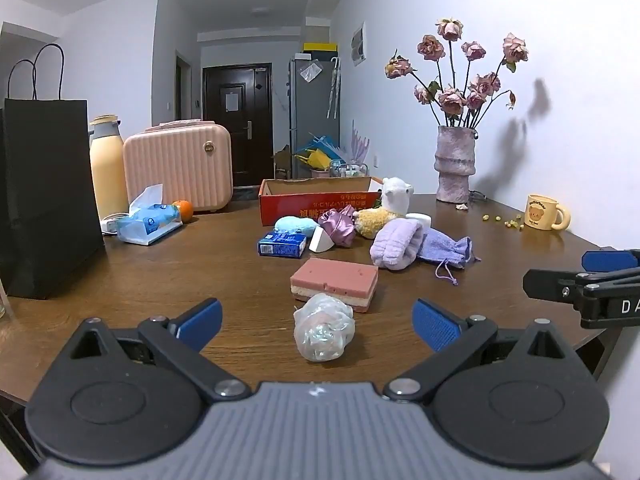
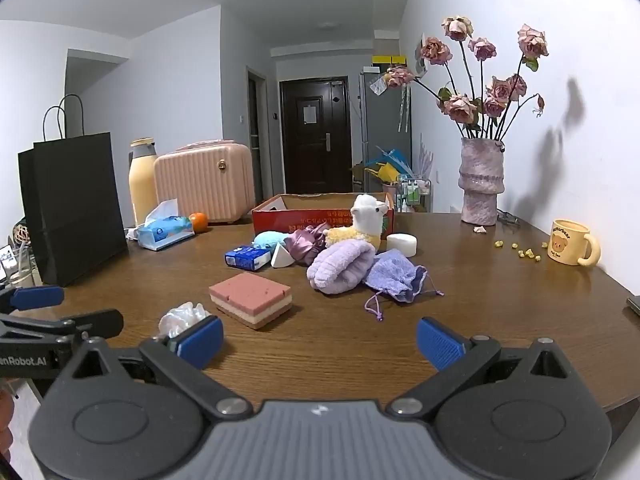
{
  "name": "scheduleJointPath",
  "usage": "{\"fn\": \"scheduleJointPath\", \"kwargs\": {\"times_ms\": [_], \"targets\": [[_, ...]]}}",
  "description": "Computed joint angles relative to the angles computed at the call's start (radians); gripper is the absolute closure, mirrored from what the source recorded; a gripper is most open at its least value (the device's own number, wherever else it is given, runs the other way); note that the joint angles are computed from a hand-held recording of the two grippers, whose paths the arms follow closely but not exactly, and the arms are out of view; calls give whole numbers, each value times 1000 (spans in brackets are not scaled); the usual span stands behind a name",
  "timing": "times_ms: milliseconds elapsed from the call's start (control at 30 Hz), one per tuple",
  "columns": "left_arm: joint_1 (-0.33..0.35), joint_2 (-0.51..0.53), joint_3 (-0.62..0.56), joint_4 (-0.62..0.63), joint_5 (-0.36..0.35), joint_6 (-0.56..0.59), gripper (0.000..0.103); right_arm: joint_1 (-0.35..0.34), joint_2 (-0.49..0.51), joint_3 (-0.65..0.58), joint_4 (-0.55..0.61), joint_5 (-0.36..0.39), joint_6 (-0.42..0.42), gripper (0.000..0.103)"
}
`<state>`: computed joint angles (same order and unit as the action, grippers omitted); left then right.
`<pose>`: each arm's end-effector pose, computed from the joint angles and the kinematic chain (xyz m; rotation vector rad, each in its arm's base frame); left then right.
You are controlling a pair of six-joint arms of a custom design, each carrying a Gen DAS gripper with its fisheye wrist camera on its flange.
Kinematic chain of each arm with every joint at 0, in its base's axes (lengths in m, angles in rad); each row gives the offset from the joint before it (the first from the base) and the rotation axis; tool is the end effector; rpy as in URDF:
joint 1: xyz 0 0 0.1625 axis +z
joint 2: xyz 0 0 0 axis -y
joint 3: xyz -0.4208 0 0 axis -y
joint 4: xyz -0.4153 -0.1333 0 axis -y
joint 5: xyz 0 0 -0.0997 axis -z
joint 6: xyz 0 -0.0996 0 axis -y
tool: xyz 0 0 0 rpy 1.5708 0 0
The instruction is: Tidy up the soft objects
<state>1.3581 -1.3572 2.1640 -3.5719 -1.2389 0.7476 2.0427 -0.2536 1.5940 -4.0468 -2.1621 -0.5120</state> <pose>0.0563 -0.5244 0.3320 0.7899 2.0563 -1.3384 0.3508 -0.5162 -0.0807 0.6592 -2.1305 1.3828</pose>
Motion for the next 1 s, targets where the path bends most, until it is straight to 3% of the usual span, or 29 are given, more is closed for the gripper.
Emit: {"fn": "scheduleJointPath", "kwargs": {"times_ms": [1000], "targets": [[7,-19,7,20,-8,-10,0,4,-9,11,-1,-3,-1,0]]}}
